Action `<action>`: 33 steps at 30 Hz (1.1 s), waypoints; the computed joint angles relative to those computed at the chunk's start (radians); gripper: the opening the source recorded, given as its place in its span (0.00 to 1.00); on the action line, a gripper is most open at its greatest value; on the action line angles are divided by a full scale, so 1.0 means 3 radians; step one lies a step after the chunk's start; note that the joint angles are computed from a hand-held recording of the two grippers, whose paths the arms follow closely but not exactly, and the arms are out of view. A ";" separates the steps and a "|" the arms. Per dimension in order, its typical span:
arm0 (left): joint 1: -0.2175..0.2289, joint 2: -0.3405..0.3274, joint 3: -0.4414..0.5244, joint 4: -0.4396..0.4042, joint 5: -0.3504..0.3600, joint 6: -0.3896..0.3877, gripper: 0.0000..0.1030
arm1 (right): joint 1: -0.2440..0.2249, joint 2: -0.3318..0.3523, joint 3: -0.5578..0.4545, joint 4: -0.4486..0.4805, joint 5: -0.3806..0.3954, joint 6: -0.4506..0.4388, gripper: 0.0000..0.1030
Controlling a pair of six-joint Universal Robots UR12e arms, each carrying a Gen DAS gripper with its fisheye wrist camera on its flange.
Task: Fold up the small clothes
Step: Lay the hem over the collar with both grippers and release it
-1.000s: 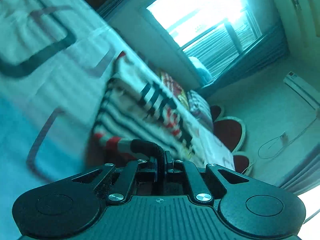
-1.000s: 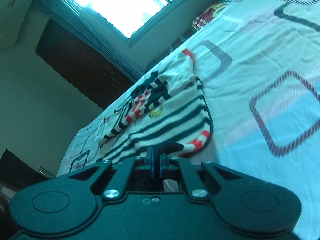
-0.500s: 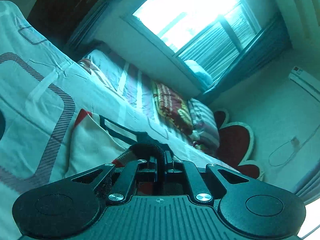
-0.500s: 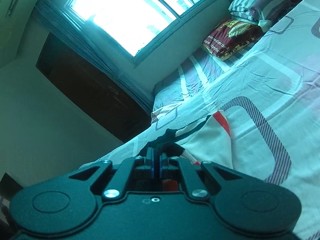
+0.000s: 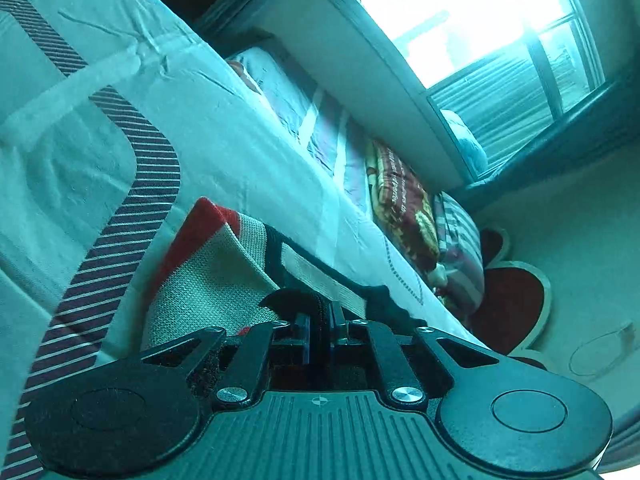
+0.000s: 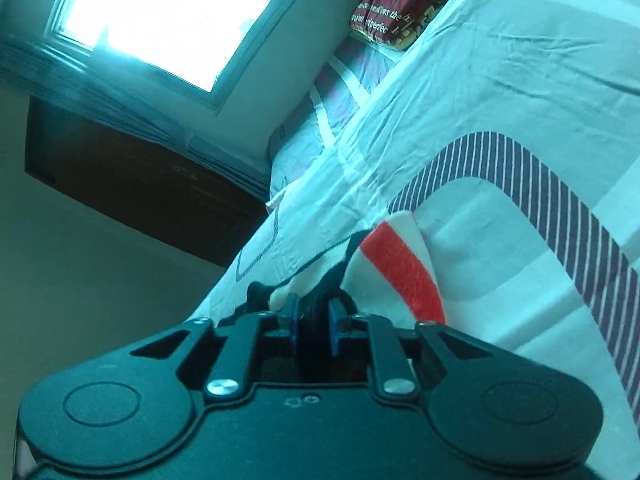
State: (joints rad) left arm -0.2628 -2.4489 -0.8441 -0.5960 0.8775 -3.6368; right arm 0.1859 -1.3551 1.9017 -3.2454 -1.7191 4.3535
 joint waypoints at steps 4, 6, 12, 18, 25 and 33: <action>0.0005 -0.0068 -0.0016 0.0482 -0.0075 -0.0216 0.63 | 0.0014 0.0015 0.0073 -0.0267 -0.0198 -0.0137 0.46; -0.0007 -0.0055 0.0010 0.0420 0.0006 -0.0001 0.63 | 0.0022 -0.0039 0.0079 -0.0197 -0.0214 -0.0310 0.46; -0.0117 -0.0053 0.0331 -0.0544 0.0599 0.1771 0.62 | 0.0063 -0.0131 -0.0251 0.0764 -0.0176 -0.1610 0.44; -0.0213 -0.0093 0.0505 -0.0880 0.1016 0.2451 0.38 | 0.0138 0.0052 -0.0638 0.1601 -0.0366 -0.2156 0.39; -0.0214 0.0089 0.0024 -0.0009 0.1069 0.2188 0.06 | 0.0353 0.0220 -0.0840 0.1778 -0.1029 -0.2670 0.05; -0.0225 0.0082 -0.0085 0.0229 0.1323 0.2027 0.06 | 0.0333 0.0211 -0.0763 0.1848 -0.1223 -0.2475 0.05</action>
State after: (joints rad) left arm -0.3303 -2.4242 -0.8697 -0.5273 1.2745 -3.0286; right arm 0.2859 -1.2918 1.6728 -2.6909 -2.0860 3.6110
